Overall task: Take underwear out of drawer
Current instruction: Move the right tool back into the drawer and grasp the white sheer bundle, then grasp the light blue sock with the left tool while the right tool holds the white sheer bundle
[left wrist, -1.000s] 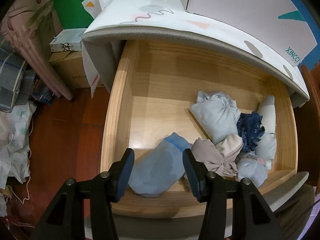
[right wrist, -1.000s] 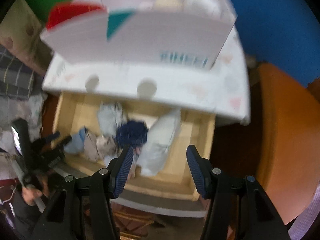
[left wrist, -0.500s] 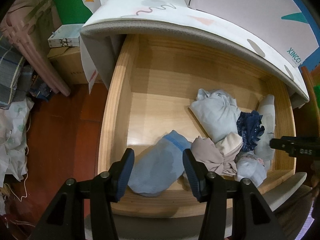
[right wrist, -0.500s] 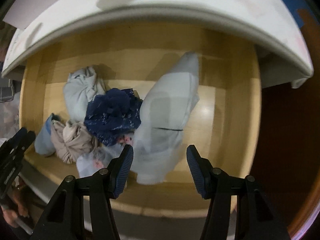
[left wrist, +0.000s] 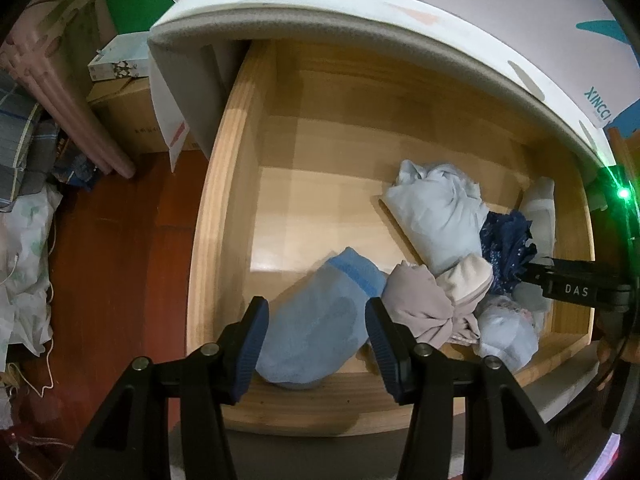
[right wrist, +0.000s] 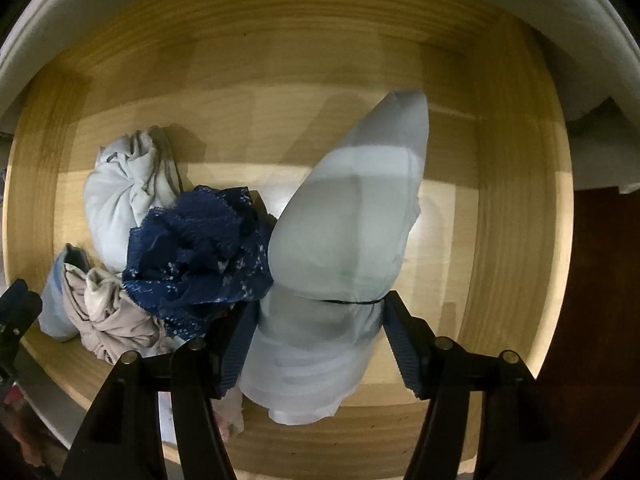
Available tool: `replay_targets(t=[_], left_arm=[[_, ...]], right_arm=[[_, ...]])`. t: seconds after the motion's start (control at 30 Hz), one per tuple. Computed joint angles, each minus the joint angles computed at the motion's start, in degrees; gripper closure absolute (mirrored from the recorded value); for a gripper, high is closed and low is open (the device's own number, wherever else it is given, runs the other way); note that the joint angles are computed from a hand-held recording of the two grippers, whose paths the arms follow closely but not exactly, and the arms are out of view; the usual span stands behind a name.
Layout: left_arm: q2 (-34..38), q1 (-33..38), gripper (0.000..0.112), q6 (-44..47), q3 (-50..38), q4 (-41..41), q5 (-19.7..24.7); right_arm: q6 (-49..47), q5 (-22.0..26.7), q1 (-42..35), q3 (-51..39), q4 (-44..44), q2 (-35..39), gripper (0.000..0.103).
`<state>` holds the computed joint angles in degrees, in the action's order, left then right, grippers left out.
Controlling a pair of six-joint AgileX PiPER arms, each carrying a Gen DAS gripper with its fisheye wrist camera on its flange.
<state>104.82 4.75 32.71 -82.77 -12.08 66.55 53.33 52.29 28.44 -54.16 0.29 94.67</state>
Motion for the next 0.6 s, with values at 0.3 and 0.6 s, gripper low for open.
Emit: replay_targets(t=[0.3, 0.6], left_arm=[[0.9, -0.7, 0.061, -0.4, -0.2, 1.6, 0.4], [2.3, -0.8, 0.061, 0.1, -0.9, 1.8, 2.2]], right_arm=[[0.2, 1.7, -0.2, 1.7, -1.5, -0.9, 0.049], [-2.6, 4.0, -1.6, 3.6, 0.2, -2.2, 0.053]])
